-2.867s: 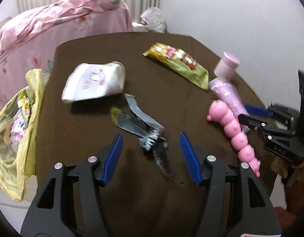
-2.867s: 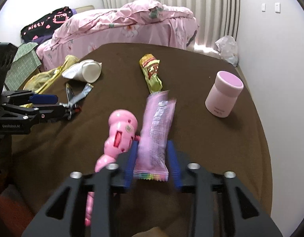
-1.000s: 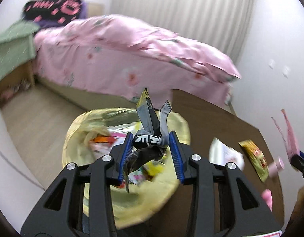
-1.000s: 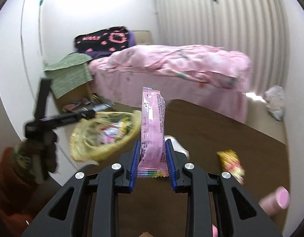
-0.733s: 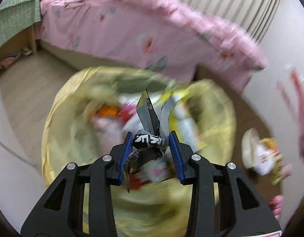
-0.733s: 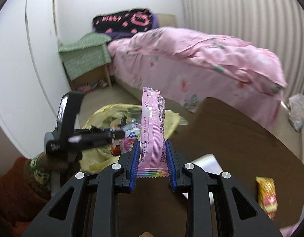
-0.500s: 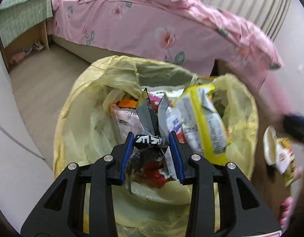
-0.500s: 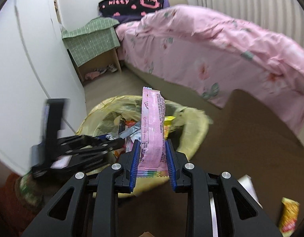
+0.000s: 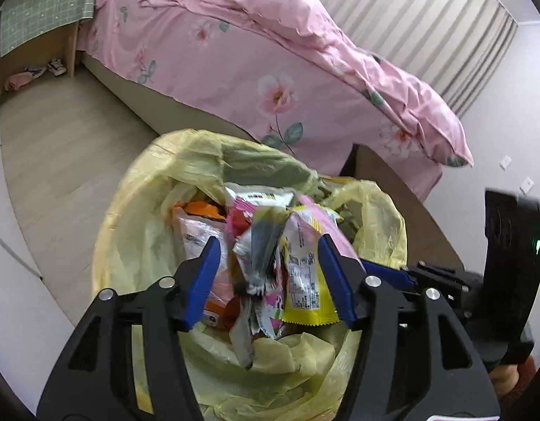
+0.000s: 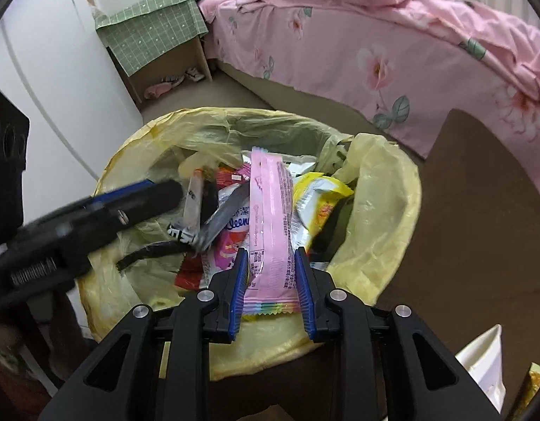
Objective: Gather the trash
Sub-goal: 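Carry both items to the yellow trash bag and release them inside, then grasp the white paper cup with the left gripper while the right grasps the gold snack bag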
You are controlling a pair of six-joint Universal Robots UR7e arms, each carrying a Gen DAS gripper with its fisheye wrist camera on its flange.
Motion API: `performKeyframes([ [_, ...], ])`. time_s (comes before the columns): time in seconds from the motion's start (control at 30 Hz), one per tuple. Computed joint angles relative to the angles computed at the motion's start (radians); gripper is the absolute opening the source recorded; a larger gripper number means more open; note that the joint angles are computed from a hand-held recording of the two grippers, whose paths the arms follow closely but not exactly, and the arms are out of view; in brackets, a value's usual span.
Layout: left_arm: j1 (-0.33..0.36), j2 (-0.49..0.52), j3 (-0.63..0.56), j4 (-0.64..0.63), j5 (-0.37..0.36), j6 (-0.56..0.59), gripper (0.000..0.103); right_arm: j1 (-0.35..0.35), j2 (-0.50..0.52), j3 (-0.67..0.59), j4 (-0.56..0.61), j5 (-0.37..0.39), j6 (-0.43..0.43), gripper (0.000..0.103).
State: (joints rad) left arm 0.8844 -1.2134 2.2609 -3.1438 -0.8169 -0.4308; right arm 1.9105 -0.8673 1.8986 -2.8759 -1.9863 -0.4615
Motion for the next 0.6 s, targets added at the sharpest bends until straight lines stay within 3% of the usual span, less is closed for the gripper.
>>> performKeyframes([
  [0.07, -0.014, -0.013, 0.011, -0.019, 0.03, -0.018, 0.062, -0.002, -0.017, 0.023, -0.027, 0.009, -0.002, 0.04],
  [0.2, -0.06, -0.029, 0.025, -0.05, 0.111, -0.012, 0.07, 0.003, -0.058, 0.067, -0.087, 0.02, -0.031, 0.045],
  [0.4, -0.124, -0.031, 0.038, -0.082, 0.211, 0.003, 0.072, 0.022, -0.159, 0.177, -0.244, -0.011, -0.106, 0.049],
  [0.47, -0.134, -0.031, 0.04, -0.083, 0.189, 0.011, 0.072, 0.018, -0.21, 0.217, -0.29, -0.012, -0.111, 0.054],
  [0.6, -0.136, -0.028, 0.021, 0.008, 0.054, -0.009, 0.072, -0.011, -0.335, 0.298, -0.309, -0.048, -0.121, 0.055],
])
